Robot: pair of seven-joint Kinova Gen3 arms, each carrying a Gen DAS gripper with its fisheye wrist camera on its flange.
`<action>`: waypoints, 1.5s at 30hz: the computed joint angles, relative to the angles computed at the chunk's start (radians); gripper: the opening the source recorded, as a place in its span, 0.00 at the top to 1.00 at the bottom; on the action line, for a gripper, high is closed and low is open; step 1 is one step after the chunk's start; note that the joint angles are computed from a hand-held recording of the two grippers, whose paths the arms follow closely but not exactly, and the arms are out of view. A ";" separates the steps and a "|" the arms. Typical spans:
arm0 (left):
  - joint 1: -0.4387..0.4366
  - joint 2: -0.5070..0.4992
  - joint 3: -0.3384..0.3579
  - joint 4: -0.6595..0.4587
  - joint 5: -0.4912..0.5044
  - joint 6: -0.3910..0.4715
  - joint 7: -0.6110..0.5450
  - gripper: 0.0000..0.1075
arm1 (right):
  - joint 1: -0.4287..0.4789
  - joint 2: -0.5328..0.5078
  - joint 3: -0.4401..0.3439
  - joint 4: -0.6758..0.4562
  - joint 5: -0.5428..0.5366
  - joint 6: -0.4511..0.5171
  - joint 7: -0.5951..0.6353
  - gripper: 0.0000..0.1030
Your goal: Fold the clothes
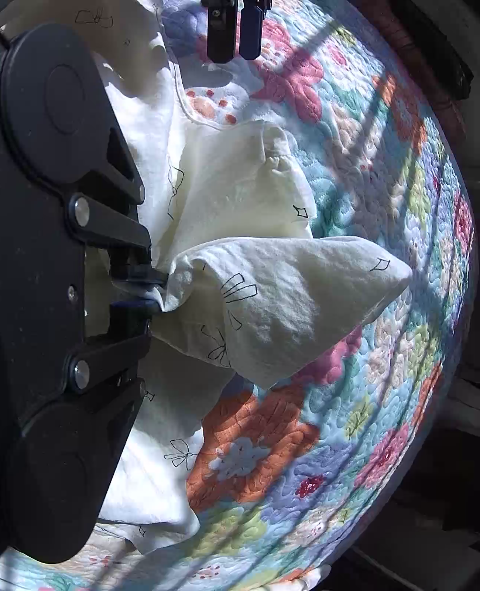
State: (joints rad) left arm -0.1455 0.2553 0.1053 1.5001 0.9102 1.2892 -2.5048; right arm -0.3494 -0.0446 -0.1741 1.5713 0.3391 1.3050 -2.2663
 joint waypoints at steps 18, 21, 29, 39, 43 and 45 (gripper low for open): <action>0.173 -0.043 -0.025 0.004 -0.094 -0.405 0.030 0.95 | 0.199 -0.153 -0.249 0.160 0.182 -0.146 -0.286 0.44; 0.125 -0.060 0.006 -0.016 -0.151 -0.501 0.109 0.95 | 0.203 -0.141 -0.319 0.175 0.287 -0.059 -0.337 0.44; 0.096 -0.119 -0.050 0.034 -0.227 -0.659 0.299 0.95 | 0.071 -0.222 -0.139 0.246 0.265 -0.031 -0.466 0.44; 0.282 -0.005 -0.218 -0.074 -0.514 -0.434 0.443 0.93 | 0.126 -0.255 -0.127 0.262 0.263 0.046 -0.425 0.41; 0.098 -0.020 -0.043 -0.128 -0.476 -0.317 0.445 0.87 | 0.190 -0.291 -0.095 0.284 0.236 0.001 -0.445 0.36; 0.042 -0.034 0.005 -0.151 -0.432 -0.251 0.418 0.73 | 0.243 -0.314 -0.077 0.286 0.196 -0.037 -0.433 0.35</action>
